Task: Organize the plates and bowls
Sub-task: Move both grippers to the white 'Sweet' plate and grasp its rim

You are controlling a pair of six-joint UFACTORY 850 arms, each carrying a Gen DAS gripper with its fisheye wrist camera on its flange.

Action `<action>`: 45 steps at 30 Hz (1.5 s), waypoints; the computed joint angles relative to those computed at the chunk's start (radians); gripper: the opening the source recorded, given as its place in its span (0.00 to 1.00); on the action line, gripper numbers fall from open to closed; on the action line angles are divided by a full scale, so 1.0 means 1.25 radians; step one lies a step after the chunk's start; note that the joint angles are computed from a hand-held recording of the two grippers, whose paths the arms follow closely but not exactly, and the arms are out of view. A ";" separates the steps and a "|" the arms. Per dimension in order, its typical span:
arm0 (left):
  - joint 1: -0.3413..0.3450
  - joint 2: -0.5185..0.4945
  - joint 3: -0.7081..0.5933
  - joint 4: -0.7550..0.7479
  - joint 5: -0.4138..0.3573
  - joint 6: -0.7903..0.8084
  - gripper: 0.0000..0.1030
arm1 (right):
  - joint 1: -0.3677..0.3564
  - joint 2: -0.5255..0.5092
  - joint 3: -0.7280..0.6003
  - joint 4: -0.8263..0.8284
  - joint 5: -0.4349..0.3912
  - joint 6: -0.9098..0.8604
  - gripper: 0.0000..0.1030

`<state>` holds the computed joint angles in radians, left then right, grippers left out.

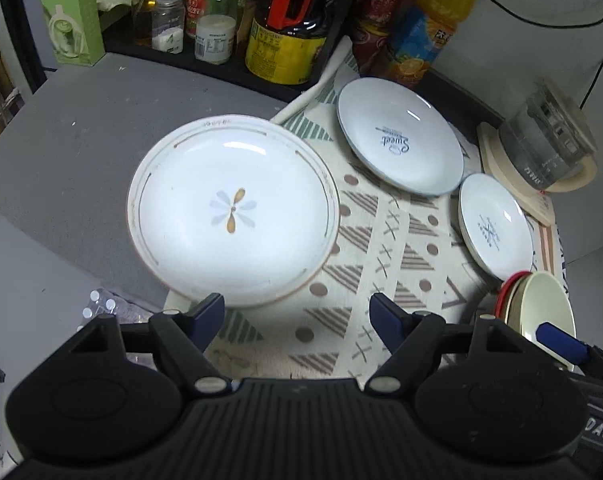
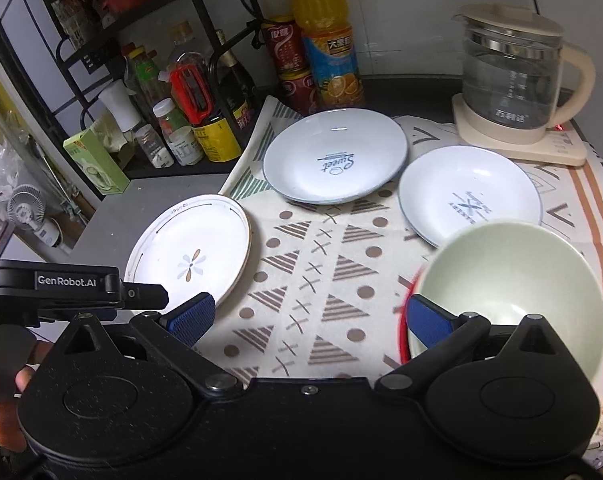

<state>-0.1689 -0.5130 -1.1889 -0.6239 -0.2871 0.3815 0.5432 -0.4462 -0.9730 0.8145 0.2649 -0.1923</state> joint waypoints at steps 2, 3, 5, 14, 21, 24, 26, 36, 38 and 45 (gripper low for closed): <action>0.007 -0.014 -0.022 0.014 -0.008 -0.005 0.76 | 0.000 -0.017 -0.026 0.058 -0.006 -0.058 1.00; 0.011 -0.022 -0.035 0.011 -0.014 0.000 0.76 | -0.001 -0.025 -0.040 0.085 -0.007 -0.083 1.00; 0.018 -0.040 -0.063 0.009 -0.027 0.007 0.76 | -0.003 -0.039 -0.062 0.123 -0.010 -0.116 1.00; 0.041 -0.116 -0.172 -0.022 -0.065 0.044 0.76 | -0.016 -0.093 -0.145 0.278 -0.014 -0.244 1.00; 0.054 -0.193 -0.280 -0.084 -0.115 0.090 0.76 | -0.039 -0.134 -0.197 0.388 -0.014 -0.307 0.90; 0.056 -0.226 -0.328 -0.108 -0.131 0.106 0.74 | -0.052 -0.149 -0.215 0.420 -0.014 -0.314 0.82; 0.057 -0.251 -0.365 -0.117 -0.147 0.102 0.72 | -0.062 -0.156 -0.224 0.406 -0.017 -0.291 0.77; 0.057 -0.390 -0.555 -0.195 -0.237 0.115 0.61 | -0.128 -0.219 -0.306 0.549 -0.032 -0.388 0.58; 0.056 -0.414 -0.587 -0.220 -0.245 0.125 0.58 | -0.140 -0.237 -0.328 0.564 -0.037 -0.398 0.52; 0.048 -0.518 -0.726 -0.206 -0.292 0.024 0.33 | -0.181 -0.303 -0.409 0.635 -0.068 -0.423 0.37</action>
<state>-0.1083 -1.1610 -2.0963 -0.8820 -0.6525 0.4110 0.3175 -0.8248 -1.4841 1.6081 0.1802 -0.7216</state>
